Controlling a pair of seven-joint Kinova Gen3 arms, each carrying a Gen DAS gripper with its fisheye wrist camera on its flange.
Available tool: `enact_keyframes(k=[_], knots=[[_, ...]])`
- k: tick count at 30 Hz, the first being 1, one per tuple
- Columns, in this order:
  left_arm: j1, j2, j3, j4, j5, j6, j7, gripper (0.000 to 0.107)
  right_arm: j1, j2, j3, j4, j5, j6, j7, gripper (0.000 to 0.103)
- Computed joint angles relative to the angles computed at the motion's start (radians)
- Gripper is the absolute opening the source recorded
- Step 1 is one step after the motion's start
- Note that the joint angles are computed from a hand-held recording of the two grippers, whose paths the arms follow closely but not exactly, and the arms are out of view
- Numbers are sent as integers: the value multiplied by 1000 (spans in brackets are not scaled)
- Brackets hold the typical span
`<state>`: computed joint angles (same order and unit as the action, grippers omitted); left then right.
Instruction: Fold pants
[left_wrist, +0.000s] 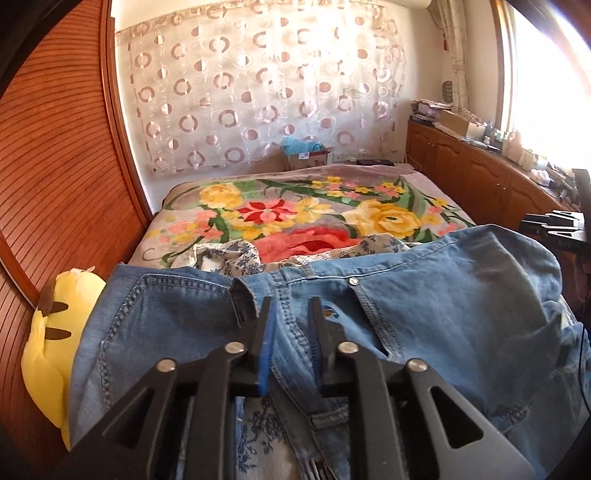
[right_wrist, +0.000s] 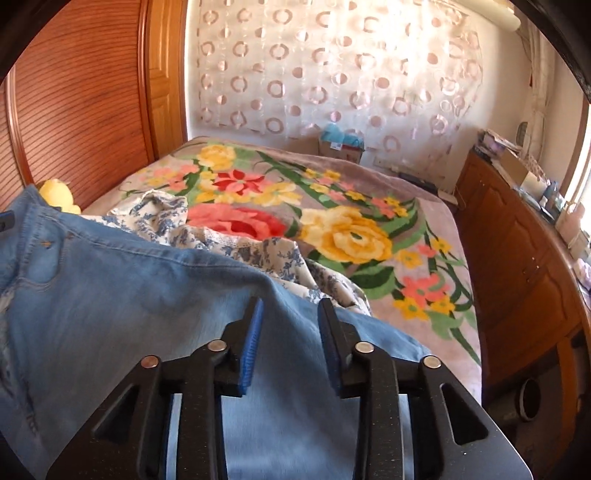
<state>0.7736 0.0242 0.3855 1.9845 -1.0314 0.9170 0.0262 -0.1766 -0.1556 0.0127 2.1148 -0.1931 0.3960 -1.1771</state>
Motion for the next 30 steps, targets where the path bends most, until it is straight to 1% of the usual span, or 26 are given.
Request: enact_keyframes(k=[2,4,6,7,8,11,13,15,19,22,24,29,30], knots=[[10,-10,11,-6,5,7,-5,33,-18,-62,39,16,-41,35,45,34],[26,-22,30,-8,1,22,2,38,-18,-106,49,27,-48,59,51,38],[34,-30,43,-14,10,27,-8,39,-24,-160,65,40,-57,88,53,39],[39,-31,52,-19,14,35,-15,42,-24,-183,68,44,-56,103,50,40],[45,-33,59,-21,14,39,-16,50,-21,-202,66,48,-50,116,43,41],[63,-40,78,-31,32,40,-34,61,-12,-273,55,62,-32,152,15,43],[71,-41,87,-37,36,40,-33,66,-11,-329,55,71,-21,187,-2,43],[88,-38,104,-43,25,57,-14,66,-12,-370,61,75,-8,220,-13,43],[122,-33,124,-47,17,62,8,67,2,-470,62,96,24,295,-39,43],[179,1,149,-60,-18,123,66,67,8,-532,78,114,40,343,-53,43],[218,14,148,-67,-19,142,86,67,22,-582,93,134,54,381,-61,43],[294,36,141,-55,-5,129,145,67,50,-678,129,183,90,464,-75,43],[310,44,140,-55,-4,133,158,67,56,-697,149,195,99,488,-74,43]])
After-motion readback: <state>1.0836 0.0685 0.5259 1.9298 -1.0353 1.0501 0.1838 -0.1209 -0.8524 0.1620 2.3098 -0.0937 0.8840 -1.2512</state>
